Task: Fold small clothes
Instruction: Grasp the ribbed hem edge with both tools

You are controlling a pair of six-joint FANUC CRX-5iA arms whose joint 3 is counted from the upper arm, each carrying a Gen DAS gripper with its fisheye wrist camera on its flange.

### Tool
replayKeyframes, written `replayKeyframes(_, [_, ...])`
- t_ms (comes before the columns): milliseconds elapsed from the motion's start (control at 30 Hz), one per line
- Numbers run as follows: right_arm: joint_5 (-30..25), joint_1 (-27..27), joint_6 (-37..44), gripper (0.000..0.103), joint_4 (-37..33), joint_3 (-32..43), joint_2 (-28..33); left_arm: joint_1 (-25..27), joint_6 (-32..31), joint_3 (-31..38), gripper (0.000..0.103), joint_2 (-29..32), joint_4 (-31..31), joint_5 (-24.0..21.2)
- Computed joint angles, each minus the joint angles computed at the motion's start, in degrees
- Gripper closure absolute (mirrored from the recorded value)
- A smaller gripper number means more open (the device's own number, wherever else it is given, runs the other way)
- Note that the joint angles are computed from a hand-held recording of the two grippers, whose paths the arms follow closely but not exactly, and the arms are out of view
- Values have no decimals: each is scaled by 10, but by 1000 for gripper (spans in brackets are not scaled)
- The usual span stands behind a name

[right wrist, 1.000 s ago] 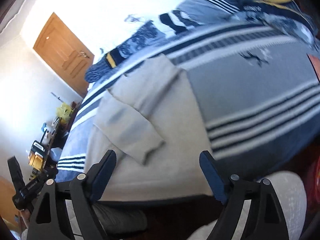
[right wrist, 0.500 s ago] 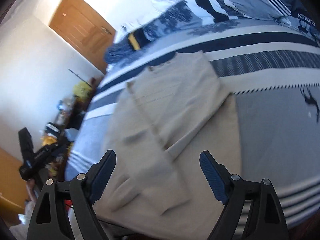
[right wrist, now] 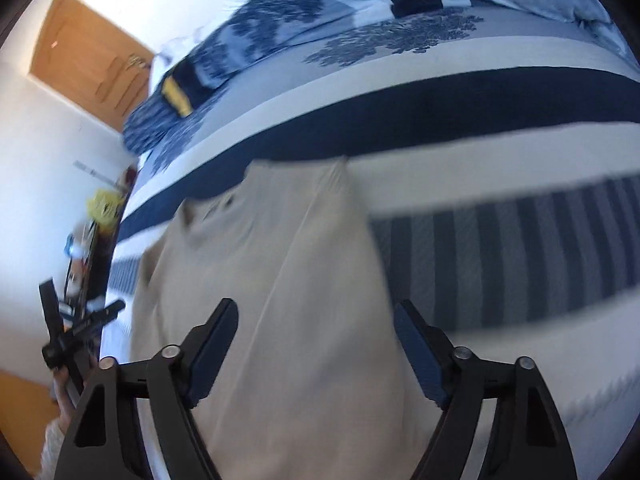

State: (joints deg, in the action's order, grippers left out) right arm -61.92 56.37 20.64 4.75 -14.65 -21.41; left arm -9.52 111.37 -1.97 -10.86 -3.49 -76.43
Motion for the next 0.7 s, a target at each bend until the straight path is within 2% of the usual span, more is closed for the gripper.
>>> replayKeyframes(67, [12,-59,59,25,-41,31,50,14,-4,7,24,23,14,21])
replayKeyframes(100, [16,-85,89,26,-66,49,73,23,-12,4,31,32,31,31])
replayKeyframes(133, [14,-110,118,31,-94,70,100,32,-16,4,46,47,48,34])
replayKeyframes(167, [13,-126,135,39,-108,83,120,35,-21,7,54,61,60,31])
replayKeyframes(200, [14,-133,140,45,-112,93,135,36,-29,9,71,74,68,28])
replayKeyframes(233, [12,-139,144,64,-116,103,151,28,-26,21,82,90,54,16])
replayKeyframes(267, [2,-135,143,78,-110,111,163,21,-21,26,83,94,40,15])
replayKeyframes(300, [-21,-128,139,83,-92,124,178,18,-22,27,94,92,35,21])
replayKeyframes(333, [-49,-118,138,89,-72,138,192,17,-25,29,98,90,36,23])
replayKeyframes(367, [-57,-114,141,94,-66,145,196,19,-17,27,98,81,39,23])
replayKeyframes(433, [-66,-104,132,95,-50,144,187,33,-15,12,98,43,59,38])
replayKeyframes(500, [-51,-94,106,95,-33,128,153,52,-32,-9,98,-5,90,51])
replayKeyframes(567, [-36,-77,89,96,-16,112,114,68,-47,-10,98,-52,108,24])
replayKeyframes(700, [-73,25,22,96,67,90,26,108,-88,-25,98,-159,157,-32])
